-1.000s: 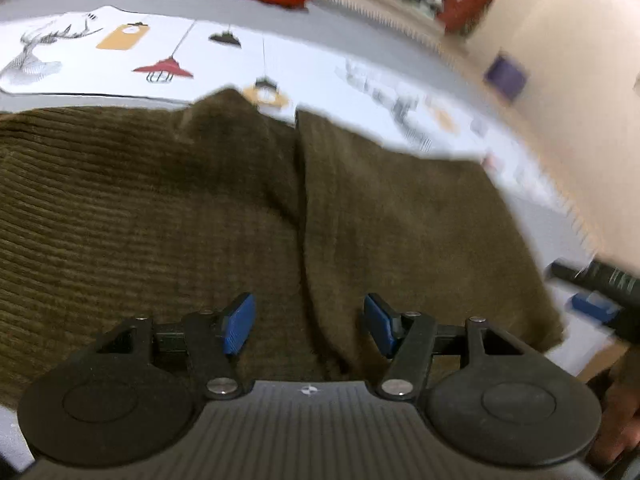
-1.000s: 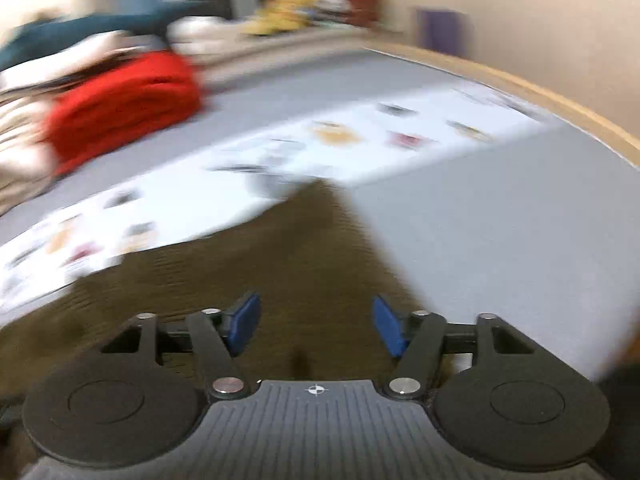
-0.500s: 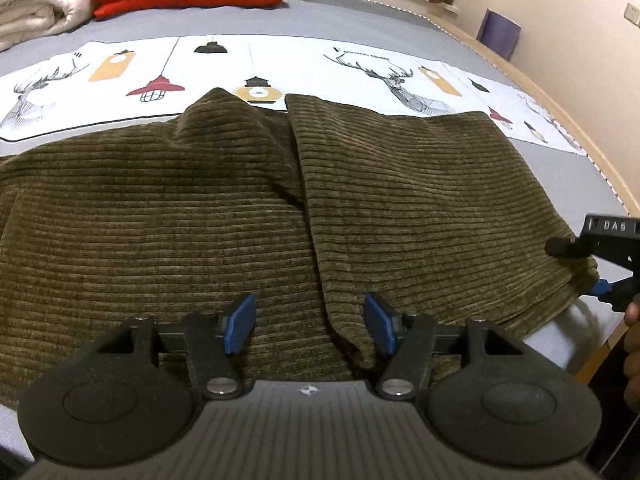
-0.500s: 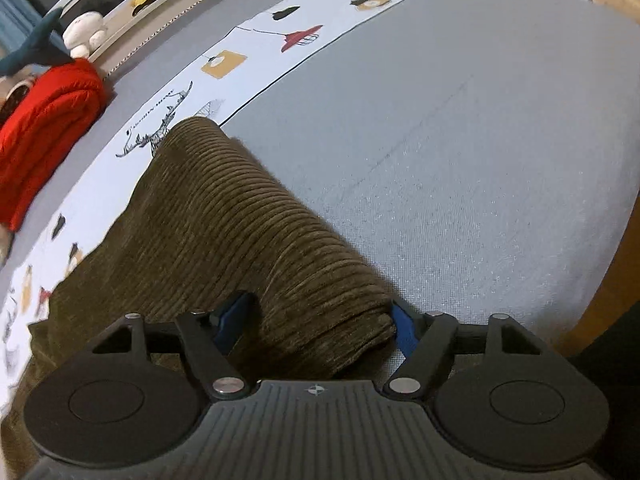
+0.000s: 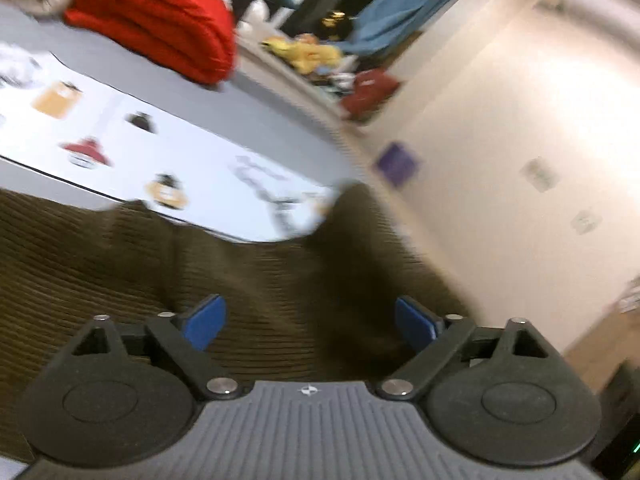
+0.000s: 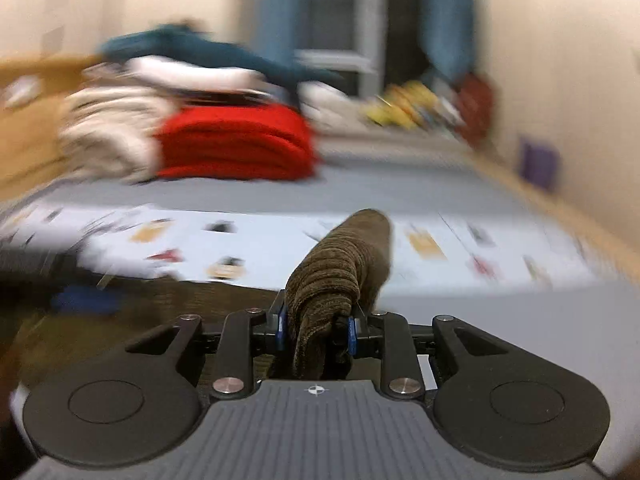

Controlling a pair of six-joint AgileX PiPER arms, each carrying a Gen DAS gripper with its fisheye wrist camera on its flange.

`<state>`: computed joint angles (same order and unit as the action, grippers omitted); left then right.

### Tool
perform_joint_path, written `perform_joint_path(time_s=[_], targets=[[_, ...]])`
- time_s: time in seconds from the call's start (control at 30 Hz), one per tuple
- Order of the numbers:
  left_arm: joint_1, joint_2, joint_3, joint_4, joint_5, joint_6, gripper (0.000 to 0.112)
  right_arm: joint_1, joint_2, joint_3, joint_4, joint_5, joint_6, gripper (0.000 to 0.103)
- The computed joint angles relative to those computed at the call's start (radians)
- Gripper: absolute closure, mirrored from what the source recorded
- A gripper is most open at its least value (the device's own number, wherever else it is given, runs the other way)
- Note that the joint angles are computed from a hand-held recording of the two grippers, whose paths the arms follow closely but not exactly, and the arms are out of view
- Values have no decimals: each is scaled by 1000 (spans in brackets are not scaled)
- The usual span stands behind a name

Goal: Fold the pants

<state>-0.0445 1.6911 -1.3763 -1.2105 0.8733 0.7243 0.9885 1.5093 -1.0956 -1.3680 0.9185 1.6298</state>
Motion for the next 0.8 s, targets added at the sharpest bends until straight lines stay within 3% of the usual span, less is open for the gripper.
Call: perform_joint_path(time_s=[0.1, 0.23, 0.27, 0.3, 0.33, 0.37, 0.63, 0.8], targets=[[43, 48, -27, -84, 115, 20, 12, 69, 59, -52, -5, -34, -145, 76], [24, 73, -64, -4, 63, -51, 14, 125, 128, -114, 30, -88, -306, 76], [13, 81, -84, 53, 46, -91, 17, 126, 142, -128, 40, -102, -331, 76], [-2, 93, -111, 131, 31, -140, 35, 123, 152, -140, 53, -111, -345, 76], [-20, 99, -131, 213, 9, -187, 61, 117, 161, -154, 72, -117, -360, 76], [-33, 102, -137, 277, -15, -213, 66, 112, 164, -162, 86, -117, -370, 76], [-88, 75, -141, 425, -97, -234, 90, 72, 208, -268, 202, -125, -468, 74], [-25, 65, -157, 413, -55, -295, 93, 50, 156, -243, 220, -220, -383, 58]])
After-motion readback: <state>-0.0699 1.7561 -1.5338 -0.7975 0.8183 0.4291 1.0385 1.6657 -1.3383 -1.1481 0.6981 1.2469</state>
